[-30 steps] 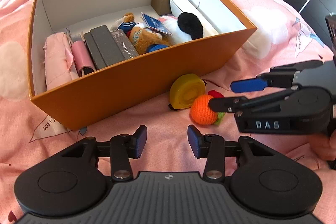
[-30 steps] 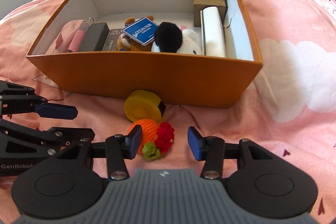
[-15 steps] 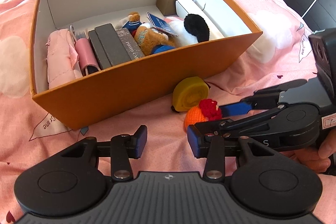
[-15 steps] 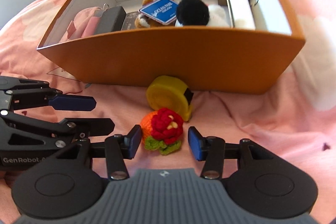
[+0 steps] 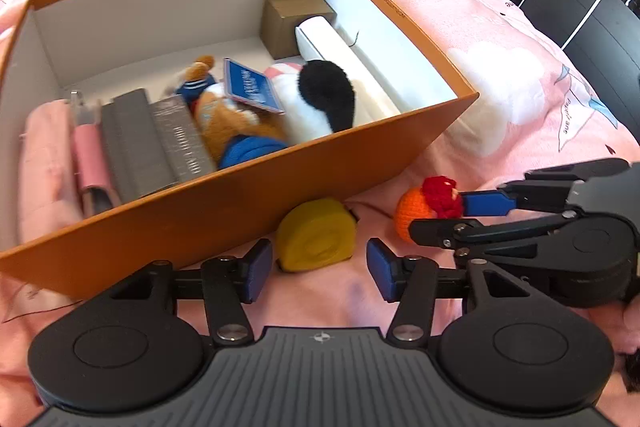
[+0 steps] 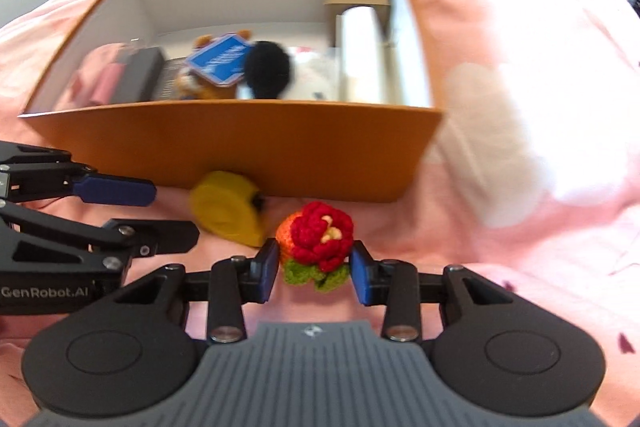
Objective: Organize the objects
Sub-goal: 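Grasp the yellow tape measure with the left tool while the right tool grasps the crocheted flower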
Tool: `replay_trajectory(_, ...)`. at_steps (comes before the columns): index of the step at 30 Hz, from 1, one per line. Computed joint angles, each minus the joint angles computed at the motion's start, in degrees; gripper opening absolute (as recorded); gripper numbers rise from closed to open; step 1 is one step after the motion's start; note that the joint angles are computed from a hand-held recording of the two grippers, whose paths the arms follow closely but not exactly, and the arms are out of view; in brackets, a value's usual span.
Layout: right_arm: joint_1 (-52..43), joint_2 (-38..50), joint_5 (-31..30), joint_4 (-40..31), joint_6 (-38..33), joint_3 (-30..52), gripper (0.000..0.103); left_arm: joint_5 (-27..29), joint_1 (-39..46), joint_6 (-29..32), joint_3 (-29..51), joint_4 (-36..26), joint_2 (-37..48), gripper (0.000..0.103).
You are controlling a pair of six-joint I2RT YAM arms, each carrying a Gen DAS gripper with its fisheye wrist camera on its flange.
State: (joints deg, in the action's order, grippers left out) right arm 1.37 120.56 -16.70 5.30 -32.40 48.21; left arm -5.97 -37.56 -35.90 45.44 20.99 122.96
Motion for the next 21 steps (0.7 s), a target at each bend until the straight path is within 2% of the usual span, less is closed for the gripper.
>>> replay_trajectory(6, -3.6, 1.5, -0.9, -1.8, -0.6, 2.6, 0.04, -3.9, -1.4, -2.9, 8.0, -5.2, 5.6, 0.066)
replay_trajectory(11, -4.6, 3.1, -1.8, -3.9, -0.3, 4.7, 0.04, -4.6, -1.7, -4.4, 11.8, -8.1, 8.7, 0.068)
replay_trajectory(14, -4.7, 3.6, -1.9, -4.3, -0.5, 5.3, 0.04, -4.9, -1.8, -4.8, 12.1, -8.2, 9.1, 0.063)
replay_trajectory(21, -4.5, 4.5, -1.7, -3.4, -1.0, 5.7, 0.04, -5.3, -2.2, -4.5, 10.9, -7.8, 8.1, 0.062)
